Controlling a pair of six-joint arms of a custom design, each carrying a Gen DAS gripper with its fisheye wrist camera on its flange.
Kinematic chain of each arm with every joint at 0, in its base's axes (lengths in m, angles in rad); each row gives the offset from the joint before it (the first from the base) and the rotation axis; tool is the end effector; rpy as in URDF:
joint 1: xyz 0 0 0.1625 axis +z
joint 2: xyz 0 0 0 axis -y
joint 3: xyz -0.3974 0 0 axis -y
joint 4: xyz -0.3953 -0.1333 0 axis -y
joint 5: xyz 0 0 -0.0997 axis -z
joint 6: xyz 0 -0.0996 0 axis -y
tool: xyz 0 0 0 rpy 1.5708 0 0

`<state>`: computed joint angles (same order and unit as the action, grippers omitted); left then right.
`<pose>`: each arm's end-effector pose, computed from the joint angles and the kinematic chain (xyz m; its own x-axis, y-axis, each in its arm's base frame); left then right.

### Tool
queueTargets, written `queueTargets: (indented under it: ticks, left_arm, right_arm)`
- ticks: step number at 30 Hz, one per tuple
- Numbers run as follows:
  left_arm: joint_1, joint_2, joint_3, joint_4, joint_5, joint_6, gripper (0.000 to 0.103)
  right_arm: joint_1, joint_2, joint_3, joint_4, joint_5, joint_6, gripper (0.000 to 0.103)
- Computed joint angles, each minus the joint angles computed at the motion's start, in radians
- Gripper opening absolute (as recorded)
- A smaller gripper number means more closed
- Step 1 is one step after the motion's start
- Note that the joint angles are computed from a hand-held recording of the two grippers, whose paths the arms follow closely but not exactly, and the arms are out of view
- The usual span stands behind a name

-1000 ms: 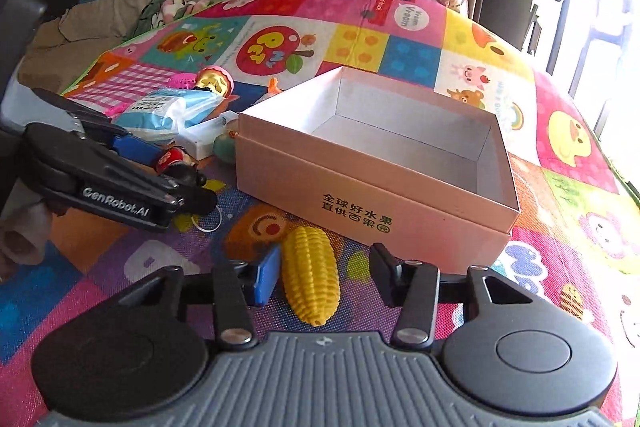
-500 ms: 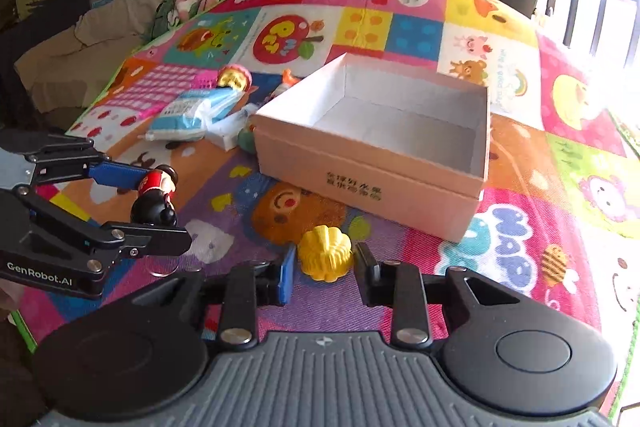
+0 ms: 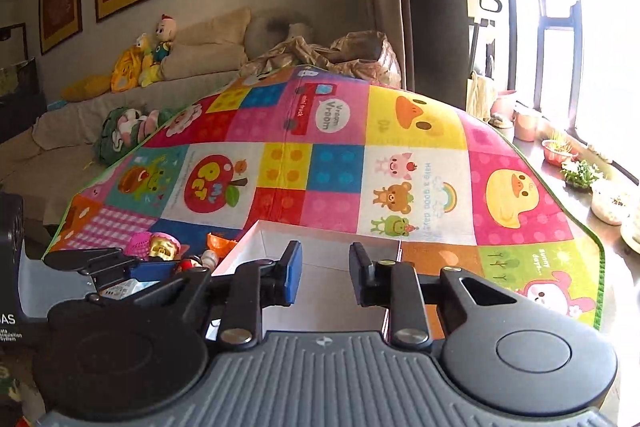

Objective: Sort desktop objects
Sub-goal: 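Drop the figure into the pink box with the left tool while the right holds the corn, then lower the yellow corn toy into the pink box and open the right tool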

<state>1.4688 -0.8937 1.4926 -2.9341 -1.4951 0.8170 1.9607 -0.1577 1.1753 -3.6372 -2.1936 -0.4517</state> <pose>0.0672 -0.7268 0.2467 -0.6290 0.5574 -0.5420 0.7774 0.4554 -0.4339 0.3432 -0.6374 -0.0653 -0.7661 -0.0583 0.6400 -0.5823 0.4843 -0.6529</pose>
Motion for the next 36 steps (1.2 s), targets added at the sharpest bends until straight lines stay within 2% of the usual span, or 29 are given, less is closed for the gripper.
queueTargets:
  ticks: [1, 3, 5, 7, 9, 11, 12, 13, 14, 17, 20, 24, 26, 27, 28, 31, 33, 36]
  left_arm:
    - [-0.001, 0.021, -0.026, 0.016, 0.0, -0.006, 0.072]
    - [-0.003, 0.055, -0.068, 0.043, 0.01, -0.004, 0.083]
    - [-0.001, 0.067, -0.078, 0.03, 0.03, -0.005, 0.089]
    - [0.011, 0.051, -0.066, 0.024, 0.019, -0.002, 0.091]
    - [0.023, 0.017, -0.028, -0.01, 0.018, 0.011, 0.095]
    - [0.036, -0.019, 0.015, -0.036, 0.029, 0.018, 0.095]
    - [0.043, -0.039, 0.036, -0.04, 0.032, 0.015, 0.096]
    - [0.052, -0.058, 0.056, -0.04, 0.036, 0.008, 0.096]
    - [0.06, -0.078, 0.077, -0.034, 0.043, -0.001, 0.096]
    - [0.081, -0.129, 0.138, -0.006, 0.067, -0.021, 0.097]
    - [0.093, -0.174, 0.202, 0.018, 0.09, -0.014, 0.098]
    - [0.101, -0.214, 0.256, 0.057, 0.118, -0.007, 0.1]
    - [0.103, -0.228, 0.275, 0.056, 0.133, -0.006, 0.1]
    - [0.107, -0.236, 0.284, 0.051, 0.13, -0.003, 0.1]
    - [0.109, -0.241, 0.288, 0.051, 0.127, -0.003, 0.1]
    - [0.114, -0.254, 0.287, 0.052, 0.118, -0.009, 0.1]
    - [0.118, -0.253, 0.28, 0.051, 0.116, -0.016, 0.101]
    - [0.121, -0.243, 0.264, 0.052, 0.122, -0.036, 0.101]
  right_arm:
    - [-0.012, 0.014, -0.04, 0.038, 0.004, 0.018, 0.023]
    - [-0.041, 0.037, -0.105, 0.11, 0.026, 0.058, 0.023]
    - [-0.065, 0.058, -0.16, 0.172, 0.044, 0.085, 0.023]
    - [-0.075, 0.082, -0.198, 0.179, 0.027, 0.092, 0.024]
    - [-0.08, 0.069, -0.164, 0.155, 0.025, 0.088, 0.025]
    - [-0.08, 0.04, -0.076, 0.083, 0.013, 0.048, 0.034]
    - [-0.078, 0.026, -0.028, 0.04, -0.005, 0.03, 0.05]
    - [-0.076, 0.013, 0.024, -0.003, -0.022, 0.016, 0.061]
    - [-0.073, -0.004, 0.087, -0.04, -0.033, 0.009, 0.062]
    - [-0.06, -0.052, 0.255, -0.041, -0.061, 0.039, 0.062]
    - [-0.046, -0.05, 0.327, -0.009, -0.073, 0.063, 0.062]
    - [-0.037, 0.0, 0.285, 0.039, -0.09, 0.041, 0.058]
    - [-0.04, 0.012, 0.251, 0.112, -0.09, 0.067, 0.048]
    - [-0.038, 0.019, 0.233, 0.148, -0.1, 0.076, 0.036]
    - [-0.035, 0.025, 0.217, 0.18, -0.115, 0.085, 0.032]
    - [-0.019, 0.018, 0.215, 0.206, -0.124, 0.102, 0.032]
    - [-0.006, -0.018, 0.244, 0.232, -0.091, 0.133, 0.032]
    - [0.024, -0.046, 0.247, 0.187, -0.047, 0.09, 0.032]
